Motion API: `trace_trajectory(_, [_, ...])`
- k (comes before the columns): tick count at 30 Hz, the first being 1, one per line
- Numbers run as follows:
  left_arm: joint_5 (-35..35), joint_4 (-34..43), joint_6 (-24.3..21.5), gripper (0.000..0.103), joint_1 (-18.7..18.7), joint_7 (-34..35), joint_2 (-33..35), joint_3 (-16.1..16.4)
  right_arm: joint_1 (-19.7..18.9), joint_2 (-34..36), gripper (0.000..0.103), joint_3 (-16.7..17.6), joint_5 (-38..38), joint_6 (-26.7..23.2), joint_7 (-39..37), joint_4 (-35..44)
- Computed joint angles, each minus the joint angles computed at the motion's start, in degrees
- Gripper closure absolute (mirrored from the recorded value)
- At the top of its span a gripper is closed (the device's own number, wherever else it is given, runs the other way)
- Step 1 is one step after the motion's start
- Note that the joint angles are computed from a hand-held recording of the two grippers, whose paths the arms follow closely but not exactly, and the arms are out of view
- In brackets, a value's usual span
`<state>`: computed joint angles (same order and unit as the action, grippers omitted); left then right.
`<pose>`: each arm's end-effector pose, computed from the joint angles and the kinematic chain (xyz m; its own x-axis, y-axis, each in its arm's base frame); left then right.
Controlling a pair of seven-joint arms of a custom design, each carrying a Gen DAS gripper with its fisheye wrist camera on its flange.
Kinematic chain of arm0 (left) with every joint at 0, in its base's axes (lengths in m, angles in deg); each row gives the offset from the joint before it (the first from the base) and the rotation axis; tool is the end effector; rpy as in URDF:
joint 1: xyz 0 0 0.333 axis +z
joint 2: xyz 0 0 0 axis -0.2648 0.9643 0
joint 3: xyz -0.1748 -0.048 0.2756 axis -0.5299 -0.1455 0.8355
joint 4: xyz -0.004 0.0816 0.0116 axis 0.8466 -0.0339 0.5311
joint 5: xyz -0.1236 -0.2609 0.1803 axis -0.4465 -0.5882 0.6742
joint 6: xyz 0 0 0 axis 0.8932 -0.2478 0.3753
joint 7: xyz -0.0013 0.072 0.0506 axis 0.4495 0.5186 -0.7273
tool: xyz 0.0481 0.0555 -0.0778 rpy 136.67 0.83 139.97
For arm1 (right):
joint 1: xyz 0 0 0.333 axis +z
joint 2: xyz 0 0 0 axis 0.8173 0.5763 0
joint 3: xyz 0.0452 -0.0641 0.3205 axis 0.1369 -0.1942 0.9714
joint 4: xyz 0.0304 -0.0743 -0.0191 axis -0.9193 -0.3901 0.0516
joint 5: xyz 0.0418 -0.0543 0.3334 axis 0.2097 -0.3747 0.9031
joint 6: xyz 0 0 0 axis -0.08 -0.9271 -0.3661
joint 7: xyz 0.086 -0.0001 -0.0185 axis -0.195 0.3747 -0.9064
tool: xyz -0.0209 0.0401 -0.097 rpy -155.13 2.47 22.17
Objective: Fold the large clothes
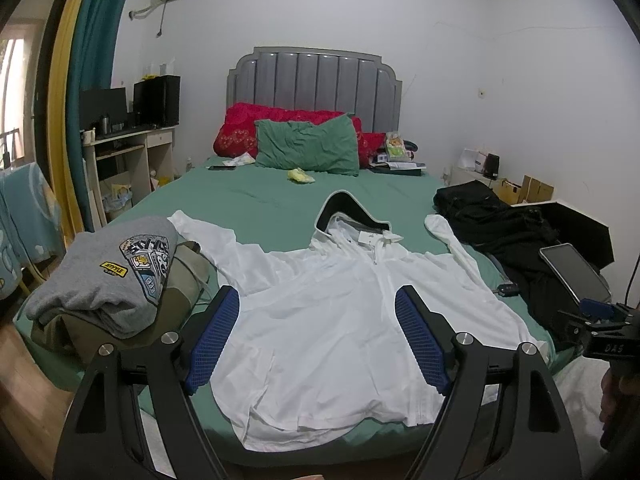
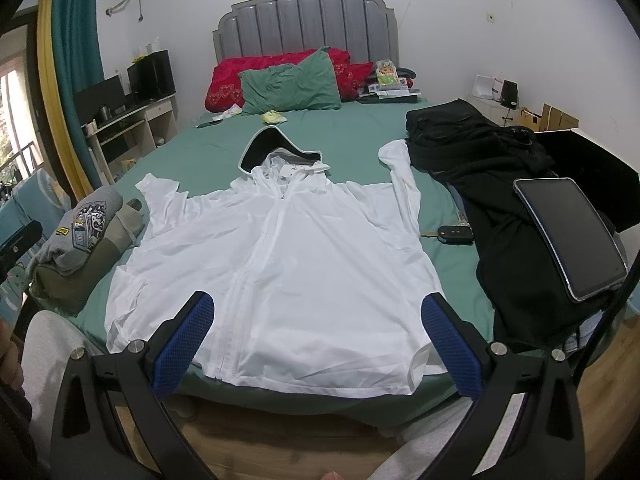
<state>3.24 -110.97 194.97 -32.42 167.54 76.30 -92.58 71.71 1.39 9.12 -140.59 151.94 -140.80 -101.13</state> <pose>0.6548 -0.3289 0.4294 -0.5185 -0.8520 0.0728 -0.3971 0.1645 -0.9029 0.5643 0.1670 0.4134 -0.4407 -0.8934 -0.0874 -0.5405 0.3418 -0.7688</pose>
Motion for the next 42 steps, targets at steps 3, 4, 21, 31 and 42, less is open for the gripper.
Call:
trace_trajectory(3, [0.1, -0.1, 0.2, 0.02, 0.0, 0.0, 0.0, -0.1, 0.1, 0.0, 0.001, 0.0, -0.1, -0.1, 0.1, 0.0])
trace_trajectory(4, [0.1, 0.0, 0.1, 0.02, 0.0, 0.0, -0.1, -0.1, 0.1, 0.0, 0.001, 0.0, -0.1, -0.2, 0.1, 0.0])
trace_trajectory(21, [0.3, -1.0, 0.3, 0.02, 0.5, 0.0, -0.9, -0.6, 0.1, -0.3, 0.001, 0.2, -0.2, -0.5, 0.1, -0.1])
trace_trajectory(31, [0.4, -1.5, -0.1, 0.02, 1.0, 0.0, -1.6, -1.0, 0.2, -0.4, 0.001, 0.2, 0.4, -0.7, -0.4, 0.0])
trace_trajectory(42, [0.5, -2.8, 0.5, 0.02, 1.4, -0.2, -2.5, -1.3, 0.2, -0.6, 0.001, 0.3, 0.4, -0.9, -0.4, 0.0])
